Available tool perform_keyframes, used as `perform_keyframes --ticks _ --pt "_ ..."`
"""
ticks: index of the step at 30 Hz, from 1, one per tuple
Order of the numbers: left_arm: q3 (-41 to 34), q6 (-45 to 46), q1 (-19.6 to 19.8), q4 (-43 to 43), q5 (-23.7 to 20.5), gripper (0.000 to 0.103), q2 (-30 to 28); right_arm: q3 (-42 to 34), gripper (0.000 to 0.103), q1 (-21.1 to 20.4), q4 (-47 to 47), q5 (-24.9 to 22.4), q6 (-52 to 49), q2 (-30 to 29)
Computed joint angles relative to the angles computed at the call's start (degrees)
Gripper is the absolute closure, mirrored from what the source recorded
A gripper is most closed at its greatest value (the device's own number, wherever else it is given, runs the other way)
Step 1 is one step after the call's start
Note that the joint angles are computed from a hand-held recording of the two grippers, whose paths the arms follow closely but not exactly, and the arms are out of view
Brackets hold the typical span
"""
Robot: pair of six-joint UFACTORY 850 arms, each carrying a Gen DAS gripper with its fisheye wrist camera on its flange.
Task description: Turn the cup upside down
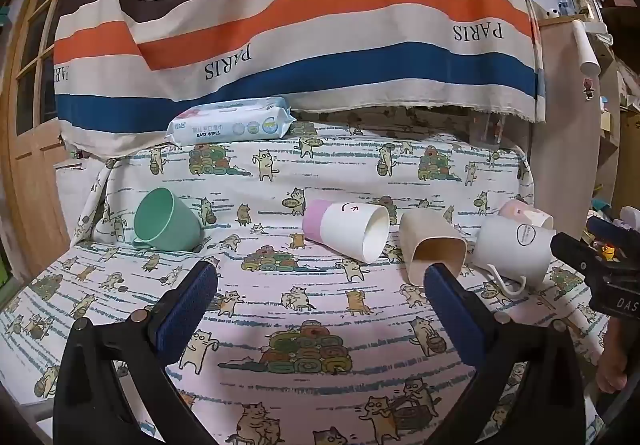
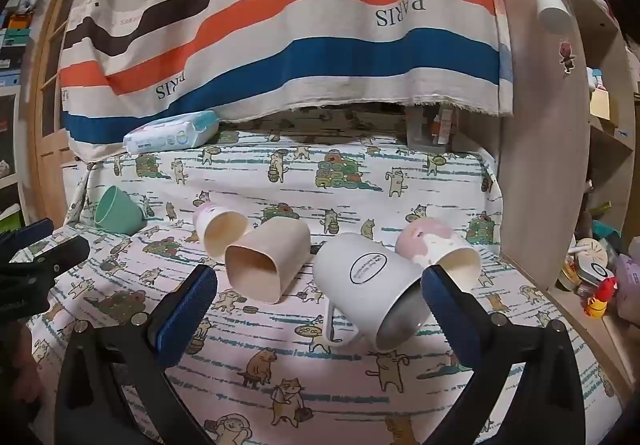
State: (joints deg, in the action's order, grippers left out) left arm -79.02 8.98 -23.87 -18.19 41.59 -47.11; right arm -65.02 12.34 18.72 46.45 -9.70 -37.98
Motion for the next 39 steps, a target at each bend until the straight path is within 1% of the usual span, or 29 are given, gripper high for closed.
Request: perform_keyframes --ticks 1,2,4,8,12,16,39 --pt "0.0 -0.2 0.0 0.3 -0.1 0.000 0.0 -0.1 0.000 -0.1 -0.3 -0.7 2.7 0.2" --pt "0.1 -0.4 0.1 0.8 -0.1 0.000 0.1 0.0 0.000 -0.3 -1.1 -0.5 3.0 0.1" --pt "0.2 -0.9 0.1 2.0 0.0 0.000 0.1 0.0 0.000 -0.2 -0.9 -0.6 2.4 0.1" --pt "-0.2 0.8 -0.7 -0.5 -0.3 0.000 0.4 0.0 0.000 -0.3 -1.0 -0.7 2.4 0.1" --pt "0.2 -0.2 0.0 -0.5 0.1 0.000 0.2 -0.1 0.000 -0.4 -1.0 -0.7 2.3 0.0" --pt "0.3 0.6 -0.2 -0.6 0.6 0.000 0.3 -0.1 0.000 -0.4 -1.0 -0.7 2.3 0.0" --pt "-0.4 1.7 -0.3 -1.9 0.0 0.000 -0.2 0.0 0.000 -0.3 -0.9 -0.8 2.2 0.1"
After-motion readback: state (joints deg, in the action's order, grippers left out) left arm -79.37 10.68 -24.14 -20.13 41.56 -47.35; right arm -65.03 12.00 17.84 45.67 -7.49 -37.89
